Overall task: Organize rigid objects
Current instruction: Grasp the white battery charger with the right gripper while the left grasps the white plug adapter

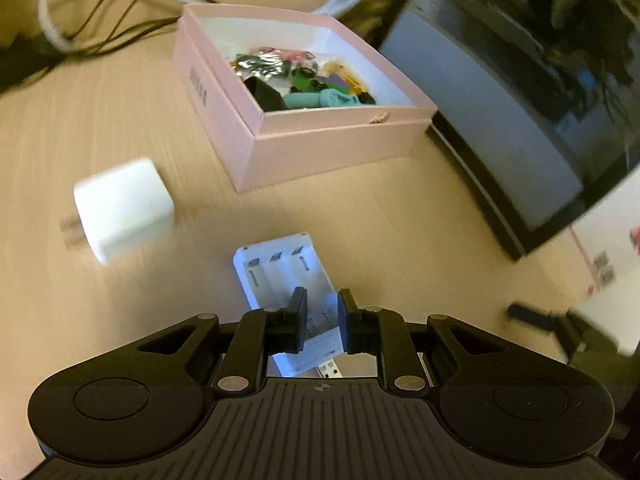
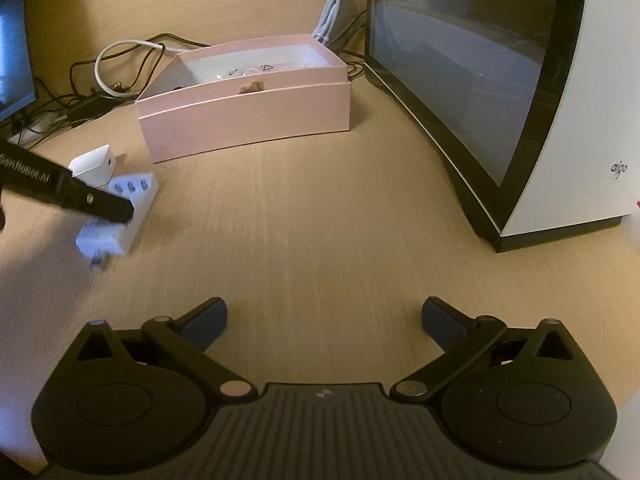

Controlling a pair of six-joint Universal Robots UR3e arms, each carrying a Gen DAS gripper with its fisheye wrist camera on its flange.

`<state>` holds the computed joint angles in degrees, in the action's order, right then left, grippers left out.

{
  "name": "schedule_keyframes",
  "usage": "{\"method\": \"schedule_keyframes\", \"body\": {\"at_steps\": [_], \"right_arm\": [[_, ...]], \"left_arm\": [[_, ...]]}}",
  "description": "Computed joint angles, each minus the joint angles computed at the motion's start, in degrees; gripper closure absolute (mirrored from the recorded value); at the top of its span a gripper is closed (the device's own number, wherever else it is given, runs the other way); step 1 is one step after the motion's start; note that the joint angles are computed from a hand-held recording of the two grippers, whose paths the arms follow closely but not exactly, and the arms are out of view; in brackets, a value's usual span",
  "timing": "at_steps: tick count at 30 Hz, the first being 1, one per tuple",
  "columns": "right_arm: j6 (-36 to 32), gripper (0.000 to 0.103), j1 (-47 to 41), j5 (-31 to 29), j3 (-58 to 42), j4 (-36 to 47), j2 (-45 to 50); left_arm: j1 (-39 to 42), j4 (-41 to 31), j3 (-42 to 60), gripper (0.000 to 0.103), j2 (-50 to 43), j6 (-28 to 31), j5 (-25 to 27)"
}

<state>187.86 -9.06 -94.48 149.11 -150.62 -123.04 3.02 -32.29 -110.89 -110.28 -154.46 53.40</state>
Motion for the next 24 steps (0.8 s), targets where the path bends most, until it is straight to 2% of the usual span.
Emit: {"method": "schedule_keyframes", "body": {"at_steps": [2,5,11,13,16,17,19,20,24], "right_arm": [[1.2,0.0,1.0,-1.0,-0.6,-0.7,1.5],[2.6,0.0,2.2,-2.1,-1.1,-1.3,2.8],[-1.8,0.0,0.1,1.1,-0.5,-0.1,0.7],[-3.4,0.0,-0.9,2.4,-0.2,-0.2,0.2],[-5.0,0.001,-2.8,5.4,-2.0,3.9,-0.9],[-5.5,0.004,-4.7,8.6,-2.9,6.7,-2.5],[-5.4,0.005,-7.1,14.8,-3.7,8.9,-4.8],[-4.2,0.005,-6.0,15.8,-4.1,6.6,-3.5],[0.1,0.005,6.5,10.0,-9.9,-7.8,14.0]], "left_arm": [[-0.8,4.5,-3.1,0.085,0.4,-1.8,-0.5],[-3.8,6.8,-4.0,0.085,1.6,1.9,2.8],[-4.7,-0.3,-1.0,0.085,2.5,6.9,3.4],[-3.7,-3.2,-0.6,0.084,3.2,8.6,1.9],[1.4,1.7,-6.2,0.084,7.7,7.1,-2.4],[2.8,3.2,-7.3,0.084,8.9,5.8,-2.6],[5.3,5.4,-9.2,0.084,11.3,4.6,-0.5],[6.2,6.0,-10.2,0.084,12.7,5.5,2.1],[9.0,7.5,-14.9,0.084,16.4,13.7,10.0]]}}
